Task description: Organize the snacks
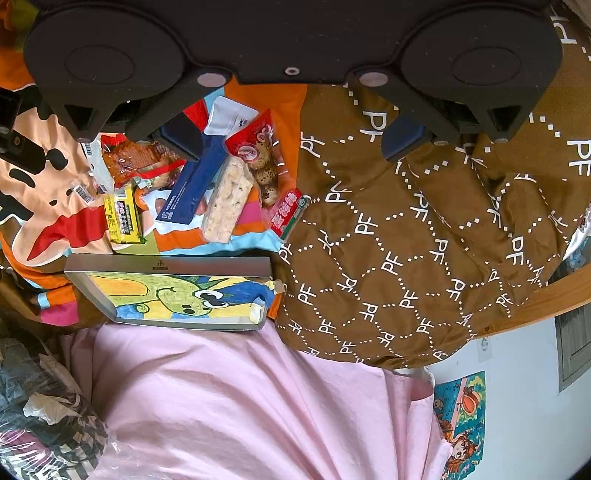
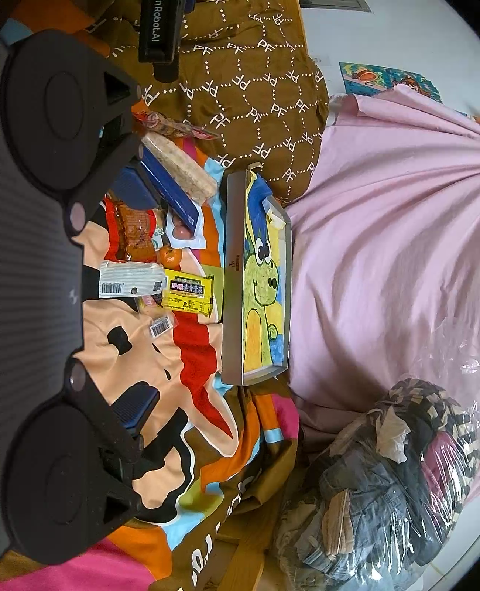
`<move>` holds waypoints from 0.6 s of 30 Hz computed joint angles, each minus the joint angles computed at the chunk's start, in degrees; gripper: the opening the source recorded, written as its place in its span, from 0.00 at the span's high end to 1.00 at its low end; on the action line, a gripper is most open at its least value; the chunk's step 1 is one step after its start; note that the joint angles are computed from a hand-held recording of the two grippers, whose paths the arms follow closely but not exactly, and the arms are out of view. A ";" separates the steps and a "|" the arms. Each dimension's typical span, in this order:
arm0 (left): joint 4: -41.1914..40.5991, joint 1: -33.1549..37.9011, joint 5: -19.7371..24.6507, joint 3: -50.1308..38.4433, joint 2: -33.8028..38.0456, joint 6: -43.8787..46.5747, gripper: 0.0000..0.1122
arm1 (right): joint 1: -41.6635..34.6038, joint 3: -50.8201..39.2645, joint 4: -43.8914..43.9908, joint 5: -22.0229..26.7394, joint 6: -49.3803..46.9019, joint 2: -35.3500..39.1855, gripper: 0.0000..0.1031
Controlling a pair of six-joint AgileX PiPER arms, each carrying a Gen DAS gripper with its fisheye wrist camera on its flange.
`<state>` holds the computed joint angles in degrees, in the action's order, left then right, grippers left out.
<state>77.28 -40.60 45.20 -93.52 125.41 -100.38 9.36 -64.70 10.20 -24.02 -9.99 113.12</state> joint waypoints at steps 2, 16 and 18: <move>-0.03 0.05 -0.20 0.15 0.07 -0.09 0.09 | -0.09 -0.12 -0.13 0.28 0.07 0.04 0.00; -4.19 0.63 -0.74 -1.66 0.51 4.49 0.09 | -0.01 -0.89 0.67 1.54 -0.50 0.44 0.00; -4.81 0.68 -0.70 -2.00 0.66 5.06 0.09 | -0.04 -0.98 0.32 1.74 -0.09 0.59 0.00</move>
